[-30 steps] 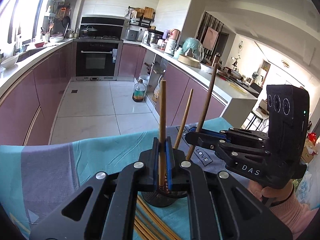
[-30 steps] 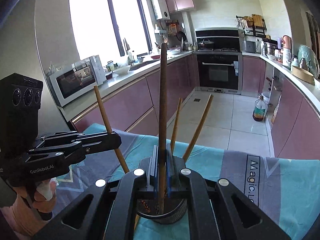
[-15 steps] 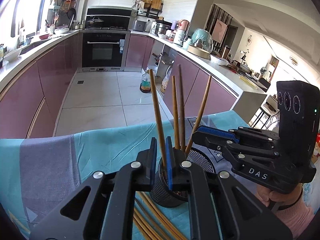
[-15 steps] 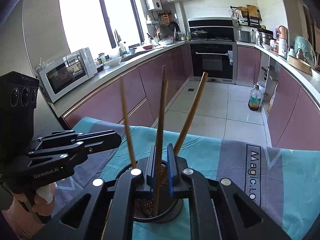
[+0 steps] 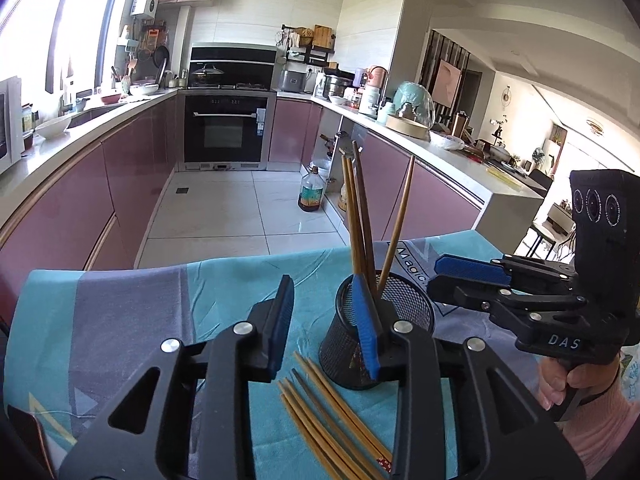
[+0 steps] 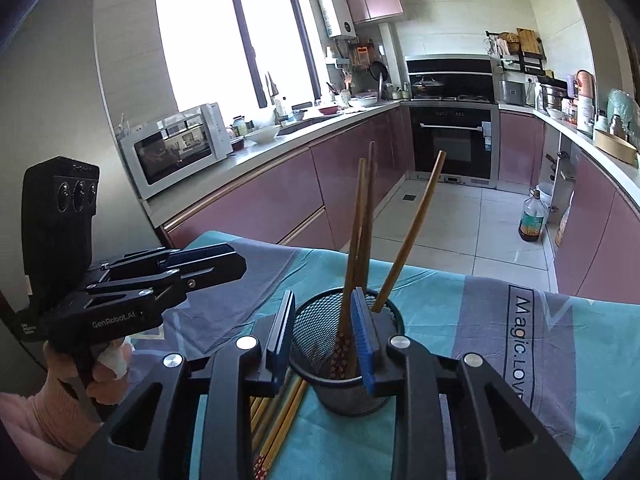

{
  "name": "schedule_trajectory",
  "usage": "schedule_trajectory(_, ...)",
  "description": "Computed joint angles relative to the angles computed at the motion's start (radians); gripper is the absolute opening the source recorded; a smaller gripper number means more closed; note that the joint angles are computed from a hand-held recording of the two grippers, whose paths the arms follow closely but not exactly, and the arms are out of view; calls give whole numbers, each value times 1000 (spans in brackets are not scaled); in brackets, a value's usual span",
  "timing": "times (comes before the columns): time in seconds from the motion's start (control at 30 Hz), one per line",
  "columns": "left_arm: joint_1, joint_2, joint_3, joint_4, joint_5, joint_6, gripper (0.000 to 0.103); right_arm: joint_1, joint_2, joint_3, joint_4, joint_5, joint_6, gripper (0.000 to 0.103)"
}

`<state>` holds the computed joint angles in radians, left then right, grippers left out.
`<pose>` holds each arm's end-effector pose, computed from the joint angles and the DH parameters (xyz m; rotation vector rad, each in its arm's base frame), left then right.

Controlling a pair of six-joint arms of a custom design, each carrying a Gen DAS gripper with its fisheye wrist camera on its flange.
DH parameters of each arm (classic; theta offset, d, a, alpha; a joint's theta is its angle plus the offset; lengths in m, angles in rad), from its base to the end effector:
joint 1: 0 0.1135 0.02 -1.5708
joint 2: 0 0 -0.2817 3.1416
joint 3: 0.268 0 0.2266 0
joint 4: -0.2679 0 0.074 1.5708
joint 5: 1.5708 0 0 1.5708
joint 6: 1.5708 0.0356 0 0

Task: Organize utensils
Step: 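Open both grippers to release the chopsticks into the cup, then move both open grippers back to the remaining chopsticks on the cloth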

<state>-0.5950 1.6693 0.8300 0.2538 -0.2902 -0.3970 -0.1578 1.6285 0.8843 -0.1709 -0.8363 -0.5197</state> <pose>0.2777 -0.1757 0.2116 0.0444 2.1403 -0.2710 0.2978 -0.0206 0.2133 -0.7175 2.0882 0.6682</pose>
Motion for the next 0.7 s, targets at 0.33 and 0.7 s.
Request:
schedule_trajectory(0.33, -74, -26, -242, 65, -58, -100, 40, 23, 35, -137, -75, 56, -178, 29)
schedule_trajectory(0.7, -127, 151, -337, 195, -31, -202, 40, 82, 139, -216, 20, 157, -122, 29)
